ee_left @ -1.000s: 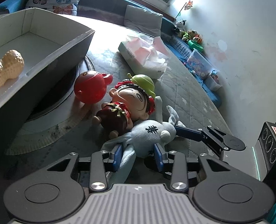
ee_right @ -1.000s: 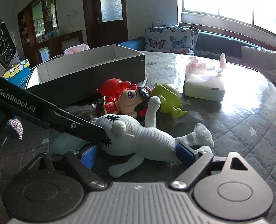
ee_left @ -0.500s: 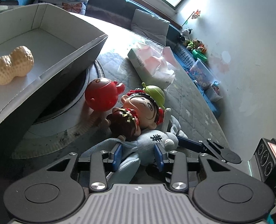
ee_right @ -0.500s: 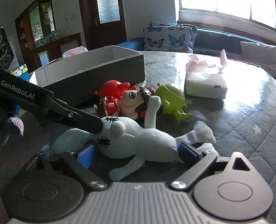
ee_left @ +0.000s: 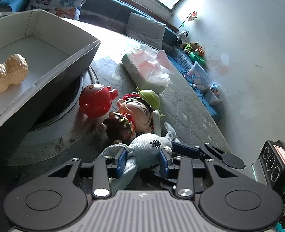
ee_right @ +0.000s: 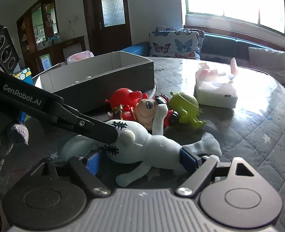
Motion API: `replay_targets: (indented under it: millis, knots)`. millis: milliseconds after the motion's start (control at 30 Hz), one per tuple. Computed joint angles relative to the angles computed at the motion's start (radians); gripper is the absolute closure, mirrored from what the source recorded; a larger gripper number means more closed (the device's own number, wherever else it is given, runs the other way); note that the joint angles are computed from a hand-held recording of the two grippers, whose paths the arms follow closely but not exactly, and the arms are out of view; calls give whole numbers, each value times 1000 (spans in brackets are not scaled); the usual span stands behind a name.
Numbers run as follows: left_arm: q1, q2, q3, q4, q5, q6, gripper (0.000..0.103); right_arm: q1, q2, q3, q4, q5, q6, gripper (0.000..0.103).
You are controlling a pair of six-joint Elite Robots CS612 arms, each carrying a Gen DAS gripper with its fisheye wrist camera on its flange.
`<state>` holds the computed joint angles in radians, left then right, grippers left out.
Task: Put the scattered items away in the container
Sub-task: 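Close the left gripper on the bunny plush's body and lift it, then carry the bunny plush into the grey box and open the left gripper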
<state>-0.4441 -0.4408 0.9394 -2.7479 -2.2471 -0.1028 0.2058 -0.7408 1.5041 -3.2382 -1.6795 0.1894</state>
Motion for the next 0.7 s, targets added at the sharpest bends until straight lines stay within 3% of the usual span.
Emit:
replay_targets:
  millis: [233, 500, 700]
  knots:
    - [7, -29, 55, -53, -12, 10, 67, 11, -2, 1, 8, 0, -2, 18]
    - [29, -73, 126, -212, -7, -37, 67, 29, -5, -27, -29, 3, -70, 18]
    - [52, -75, 112, -334, 16, -103, 67, 42, 25, -123, -37, 14, -144, 18]
